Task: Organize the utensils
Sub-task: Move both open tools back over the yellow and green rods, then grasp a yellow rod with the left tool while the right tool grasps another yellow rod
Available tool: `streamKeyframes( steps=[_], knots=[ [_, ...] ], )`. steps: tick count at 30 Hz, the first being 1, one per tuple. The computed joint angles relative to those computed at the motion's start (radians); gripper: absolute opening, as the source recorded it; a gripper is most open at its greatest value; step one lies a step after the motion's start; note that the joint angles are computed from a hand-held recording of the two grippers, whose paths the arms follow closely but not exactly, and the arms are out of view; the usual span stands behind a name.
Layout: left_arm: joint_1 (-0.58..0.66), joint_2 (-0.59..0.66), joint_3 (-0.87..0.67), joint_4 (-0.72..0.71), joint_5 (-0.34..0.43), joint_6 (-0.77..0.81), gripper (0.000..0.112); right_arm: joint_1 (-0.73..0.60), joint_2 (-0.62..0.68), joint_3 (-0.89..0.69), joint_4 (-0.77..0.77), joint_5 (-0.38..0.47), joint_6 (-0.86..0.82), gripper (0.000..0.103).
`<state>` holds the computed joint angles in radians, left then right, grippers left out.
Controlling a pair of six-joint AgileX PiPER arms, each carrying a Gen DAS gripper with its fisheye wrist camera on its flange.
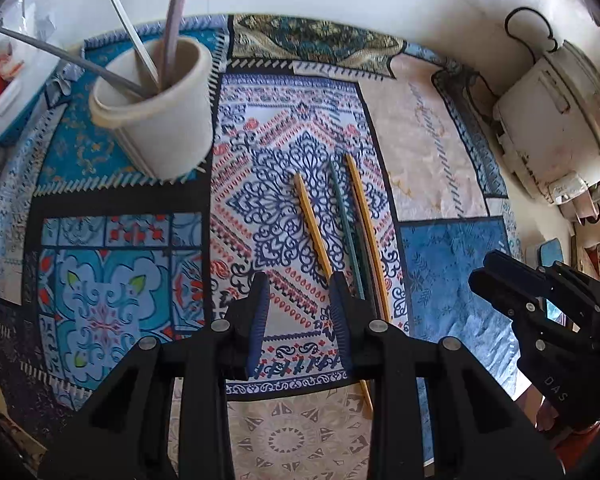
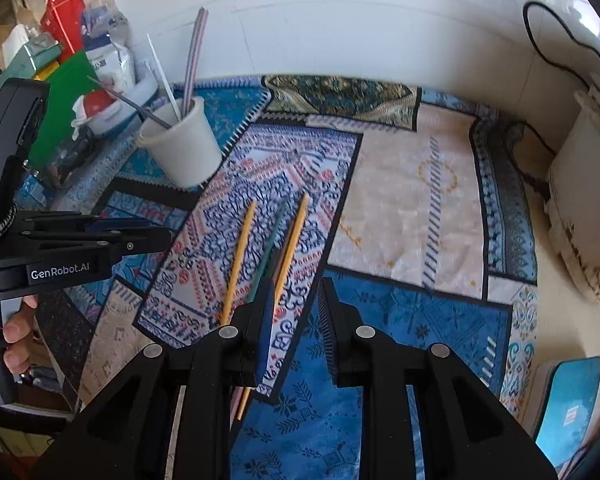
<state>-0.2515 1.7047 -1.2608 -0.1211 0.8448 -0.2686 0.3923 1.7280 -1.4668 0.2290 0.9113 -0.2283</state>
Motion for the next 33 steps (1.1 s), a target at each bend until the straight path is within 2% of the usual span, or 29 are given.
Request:
streamKeyframes(
  steps=[8, 13, 16, 18, 20, 25, 33],
  knots=[
    [-0.035, 0.107, 0.030, -0.084, -0.036, 0.055, 0.030, -0.010, 0.006, 0.097, 0.023, -0.002, -0.017, 0.020],
    [-0.071, 0.120, 0.021, -0.025, -0.084, 0.019, 0.030, -0.007, 0.026, 0.109, 0.042, -0.008, -0.029, 0.020],
    [-0.102, 0.126, 0.017, 0.073, -0.102, -0.031, 0.019, 0.001, 0.050, 0.100, 0.049, -0.005, -0.031, 0.020],
    [-0.112, 0.131, 0.015, 0.114, -0.100, -0.049, 0.007, 0.006, 0.072, 0.088, 0.064, -0.002, -0.037, 0.020],
    [-0.095, 0.124, 0.026, 0.090, -0.107, -0.016, 0.006, 0.012, 0.093, 0.073, 0.072, -0.001, -0.038, 0.020],
    [-0.047, 0.105, 0.044, 0.105, -0.086, 0.017, 0.004, 0.047, 0.126, 0.042, 0.034, -0.027, -0.018, 0.020],
    [0.024, 0.143, -0.029, 0.028, 0.007, 0.144, 0.005, 0.057, 0.139, 0.034, -0.071, -0.048, -0.014, 0.016]
  ],
)
